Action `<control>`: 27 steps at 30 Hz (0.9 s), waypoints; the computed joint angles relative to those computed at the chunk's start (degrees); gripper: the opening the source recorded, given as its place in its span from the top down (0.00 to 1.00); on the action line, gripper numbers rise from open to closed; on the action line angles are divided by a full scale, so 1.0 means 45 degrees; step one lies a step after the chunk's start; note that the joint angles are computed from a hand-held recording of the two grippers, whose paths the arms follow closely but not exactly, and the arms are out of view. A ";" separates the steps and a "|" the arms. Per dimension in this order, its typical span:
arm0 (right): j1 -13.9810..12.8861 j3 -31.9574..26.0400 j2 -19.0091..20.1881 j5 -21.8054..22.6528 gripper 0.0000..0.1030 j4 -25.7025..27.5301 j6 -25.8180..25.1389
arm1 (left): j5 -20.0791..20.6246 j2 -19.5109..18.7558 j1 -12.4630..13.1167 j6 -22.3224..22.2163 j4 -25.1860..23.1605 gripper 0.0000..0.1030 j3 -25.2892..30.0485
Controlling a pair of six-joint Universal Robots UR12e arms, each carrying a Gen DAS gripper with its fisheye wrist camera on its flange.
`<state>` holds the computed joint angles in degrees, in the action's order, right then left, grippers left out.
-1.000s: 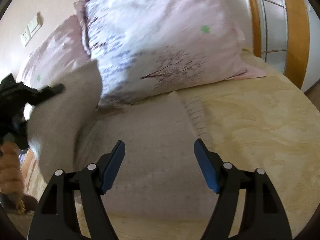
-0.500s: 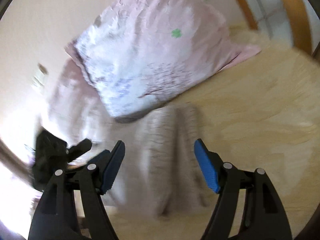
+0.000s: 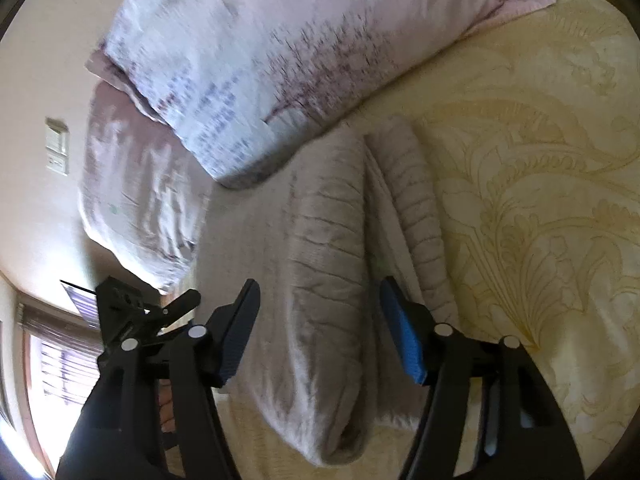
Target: Fold small clothes
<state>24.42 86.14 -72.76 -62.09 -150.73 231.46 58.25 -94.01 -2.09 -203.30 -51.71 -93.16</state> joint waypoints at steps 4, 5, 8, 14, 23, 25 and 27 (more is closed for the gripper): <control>0.0067 -0.0453 0.0426 0.0190 0.55 0.0331 -0.0170 | -0.0442 -0.0368 -0.0128 -0.0270 0.0230 0.23 0.0187; 0.0067 -0.0488 0.0523 0.0214 0.56 0.0088 -0.0059 | -0.0540 -0.0403 -0.0123 -0.0248 0.0220 0.23 0.0212; 0.0046 -0.0536 0.0860 0.0066 0.62 -0.0882 0.0830 | -0.0821 -0.0663 -0.0253 -0.0398 0.0205 0.21 0.0396; 0.0861 -0.1453 0.0761 -0.3612 0.83 0.0507 -0.2259 | -0.1136 -0.0714 -0.0218 -0.0626 0.0196 0.20 0.0426; 0.2012 -0.2214 0.0576 -0.8793 0.84 0.0616 -0.6168 | -0.1525 -0.0179 0.0053 -0.0115 0.0220 0.19 -0.0067; 0.1918 -0.2124 0.0534 -0.8786 0.84 0.0822 -0.5927 | -0.1351 -0.0163 -0.0080 0.0191 0.0187 0.19 -0.0003; 0.1767 -0.2058 0.0556 -0.8557 0.84 0.1108 -0.5496 | -0.0883 -0.0124 -0.0285 0.0731 0.0066 0.19 0.0070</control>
<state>32.37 76.88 -70.26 -100.60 -145.74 206.72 54.28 -94.57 -3.37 -200.01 -51.42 -92.85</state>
